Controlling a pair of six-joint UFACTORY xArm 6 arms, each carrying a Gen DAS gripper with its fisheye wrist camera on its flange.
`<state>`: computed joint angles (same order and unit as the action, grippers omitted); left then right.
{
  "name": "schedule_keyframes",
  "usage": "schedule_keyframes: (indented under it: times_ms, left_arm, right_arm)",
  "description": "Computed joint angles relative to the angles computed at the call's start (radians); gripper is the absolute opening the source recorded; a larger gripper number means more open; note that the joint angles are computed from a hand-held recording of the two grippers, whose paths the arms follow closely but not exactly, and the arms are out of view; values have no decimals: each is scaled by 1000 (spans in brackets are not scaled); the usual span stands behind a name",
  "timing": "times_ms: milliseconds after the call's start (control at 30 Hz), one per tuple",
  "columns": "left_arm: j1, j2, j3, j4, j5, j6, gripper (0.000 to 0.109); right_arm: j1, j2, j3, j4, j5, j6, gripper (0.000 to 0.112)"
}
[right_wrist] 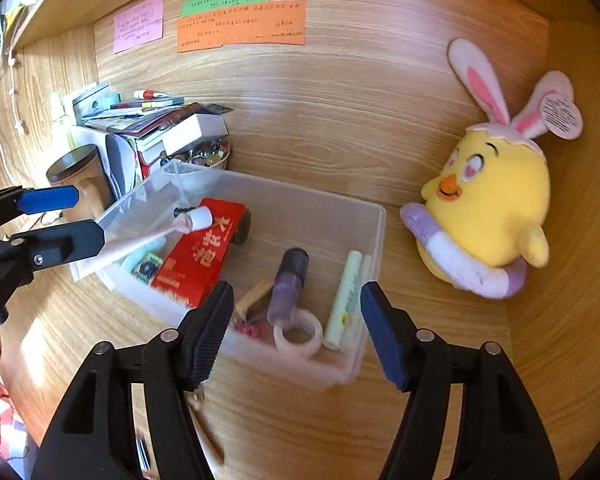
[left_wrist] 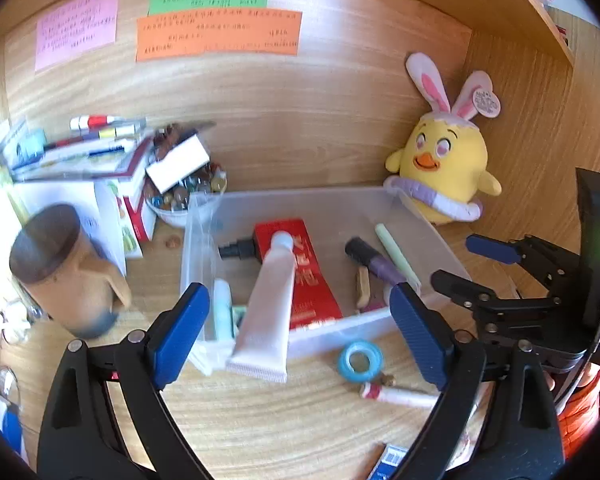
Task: Organize objects
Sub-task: 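Move both grippers back toward the blue tape roll and red-capped tube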
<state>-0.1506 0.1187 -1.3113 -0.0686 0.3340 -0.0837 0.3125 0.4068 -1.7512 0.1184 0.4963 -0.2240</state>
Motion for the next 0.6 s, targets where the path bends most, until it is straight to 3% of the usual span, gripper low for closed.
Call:
schedule_keyframes:
  times_ms: [233,367,600]
  left_arm:
    - [-10,-36,70,-50,23,20,93]
    - [-21,-59,113,18,11,-41,93]
    - [-47,-86,164,-10,-19,-21,92]
  right_arm:
    - [-3,-106,179,66,-32,-64,65]
    - [0,-143,253,115,-27,-104,65]
    - [17,-133,265,248,67,-216,64]
